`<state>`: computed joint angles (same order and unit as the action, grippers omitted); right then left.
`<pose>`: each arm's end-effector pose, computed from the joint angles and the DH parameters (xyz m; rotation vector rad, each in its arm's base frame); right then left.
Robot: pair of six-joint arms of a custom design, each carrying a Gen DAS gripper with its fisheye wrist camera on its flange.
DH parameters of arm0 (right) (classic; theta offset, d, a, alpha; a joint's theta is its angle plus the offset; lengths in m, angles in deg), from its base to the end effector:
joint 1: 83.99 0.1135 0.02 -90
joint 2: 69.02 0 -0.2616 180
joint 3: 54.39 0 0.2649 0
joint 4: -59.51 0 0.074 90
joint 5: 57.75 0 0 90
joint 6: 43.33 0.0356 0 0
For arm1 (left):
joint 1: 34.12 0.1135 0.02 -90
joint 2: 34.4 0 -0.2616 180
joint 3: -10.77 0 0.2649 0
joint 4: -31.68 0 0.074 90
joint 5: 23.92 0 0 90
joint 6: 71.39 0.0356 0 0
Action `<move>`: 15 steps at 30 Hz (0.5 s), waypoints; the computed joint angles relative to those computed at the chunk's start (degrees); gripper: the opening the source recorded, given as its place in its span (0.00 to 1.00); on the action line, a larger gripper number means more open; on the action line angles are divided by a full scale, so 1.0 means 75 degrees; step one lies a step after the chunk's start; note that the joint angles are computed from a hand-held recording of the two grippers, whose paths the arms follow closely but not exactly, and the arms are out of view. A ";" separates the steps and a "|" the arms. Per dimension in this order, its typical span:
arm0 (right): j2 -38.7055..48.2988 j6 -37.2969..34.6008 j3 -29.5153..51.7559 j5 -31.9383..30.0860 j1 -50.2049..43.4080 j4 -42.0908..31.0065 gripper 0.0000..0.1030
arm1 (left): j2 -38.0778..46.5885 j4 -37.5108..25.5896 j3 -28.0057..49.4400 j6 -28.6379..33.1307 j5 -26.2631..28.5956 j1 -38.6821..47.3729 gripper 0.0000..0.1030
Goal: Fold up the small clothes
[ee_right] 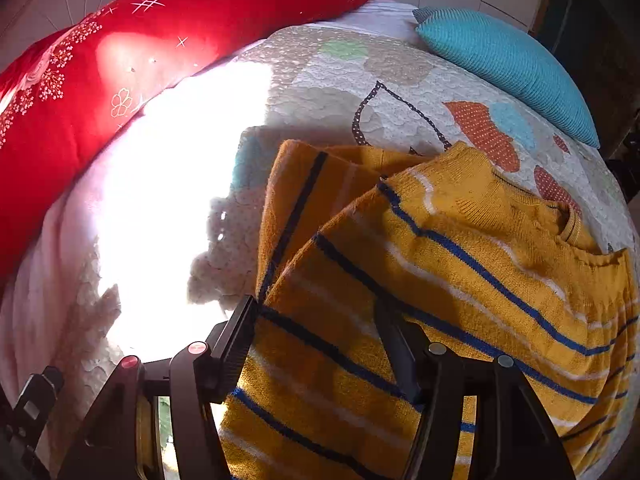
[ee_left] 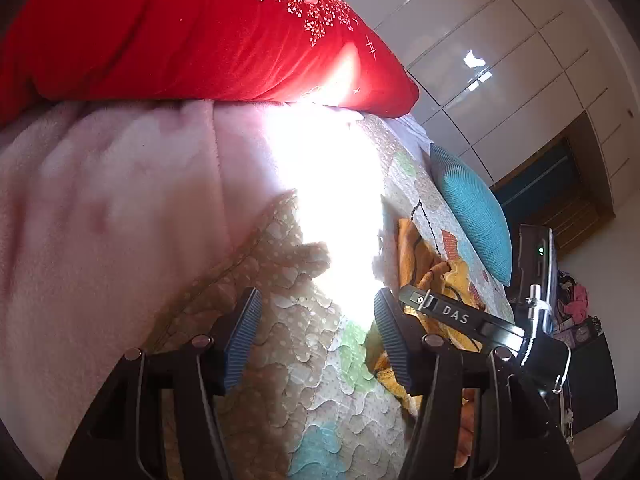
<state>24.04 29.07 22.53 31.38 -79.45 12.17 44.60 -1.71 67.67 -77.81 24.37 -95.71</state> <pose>0.3363 0.0272 0.2030 -0.5192 2.6288 -0.0516 0.1505 -0.2284 0.1878 -0.9364 2.0872 -0.5276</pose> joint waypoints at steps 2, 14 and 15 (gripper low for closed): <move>-0.0078 -0.0090 -0.0364 0.0776 0.0395 0.0522 0.65 | 0.0109 -0.0238 0.0173 -0.0064 -0.0055 -0.0017 0.56; -0.0404 -0.0749 0.0504 -0.2000 -0.1715 -0.0306 0.13 | 0.0878 -0.1717 0.1225 -0.0762 -0.0280 -0.0153 0.60; -0.0334 -0.0933 0.0864 -0.2426 -0.2205 -0.0571 0.13 | 0.1036 -0.1911 0.1408 -0.0834 -0.0316 -0.0163 0.60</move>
